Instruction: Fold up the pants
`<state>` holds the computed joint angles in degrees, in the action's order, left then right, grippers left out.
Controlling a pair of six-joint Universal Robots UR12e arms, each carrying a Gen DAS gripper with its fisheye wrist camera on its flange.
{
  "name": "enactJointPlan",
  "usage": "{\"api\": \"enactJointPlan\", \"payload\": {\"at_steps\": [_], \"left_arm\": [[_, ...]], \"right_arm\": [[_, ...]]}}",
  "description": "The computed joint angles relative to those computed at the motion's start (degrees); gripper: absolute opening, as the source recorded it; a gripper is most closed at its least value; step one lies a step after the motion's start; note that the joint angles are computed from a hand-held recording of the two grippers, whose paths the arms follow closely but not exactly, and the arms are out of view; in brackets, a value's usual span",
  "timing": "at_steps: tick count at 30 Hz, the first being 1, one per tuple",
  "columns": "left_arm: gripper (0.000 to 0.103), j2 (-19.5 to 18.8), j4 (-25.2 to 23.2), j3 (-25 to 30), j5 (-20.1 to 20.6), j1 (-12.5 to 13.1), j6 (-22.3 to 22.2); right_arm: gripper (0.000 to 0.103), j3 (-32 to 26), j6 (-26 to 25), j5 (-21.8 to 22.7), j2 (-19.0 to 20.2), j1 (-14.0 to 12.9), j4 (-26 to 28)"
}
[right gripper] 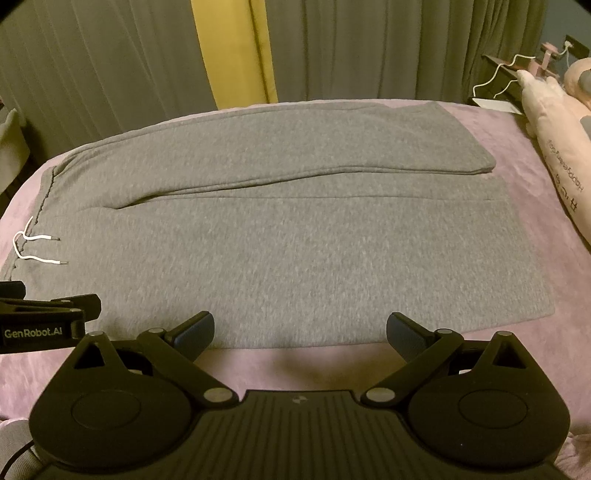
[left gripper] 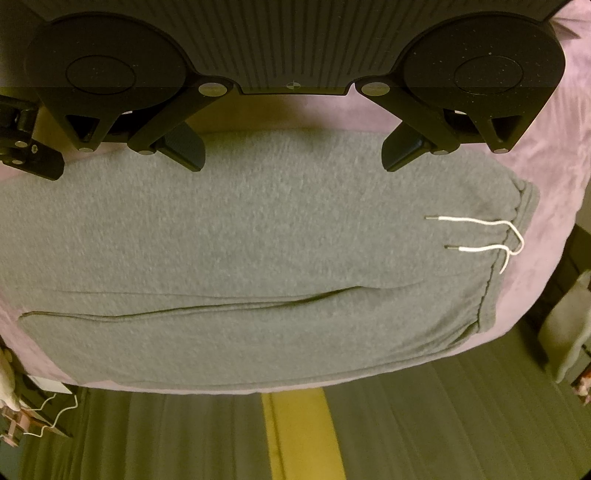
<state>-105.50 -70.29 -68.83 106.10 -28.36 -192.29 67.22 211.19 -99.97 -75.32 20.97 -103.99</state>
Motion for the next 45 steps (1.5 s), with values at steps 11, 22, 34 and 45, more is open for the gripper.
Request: {"api": "enactJointPlan", "payload": {"at_steps": [11, 22, 34, 45], "left_arm": [[0.103, -0.2, -0.6, 0.4, -0.4, 0.2, 0.1], [0.103, -0.4, -0.9, 0.5, -0.6, 0.2, 0.2], [0.103, -0.4, -1.7, 0.6, -1.1, 0.3, 0.0], [0.103, -0.5, -2.0, 0.9, -1.2, 0.4, 0.1]], "right_arm": [[0.1, 0.0, -0.1, 0.1, 0.1, 0.0, 0.1], [0.1, 0.0, 0.1, 0.0, 0.1, 0.0, 0.2], [0.1, -0.1, 0.1, 0.0, 0.3, 0.1, 0.6], [0.1, 0.0, 0.2, 0.0, 0.2, 0.0, 0.7]]}}
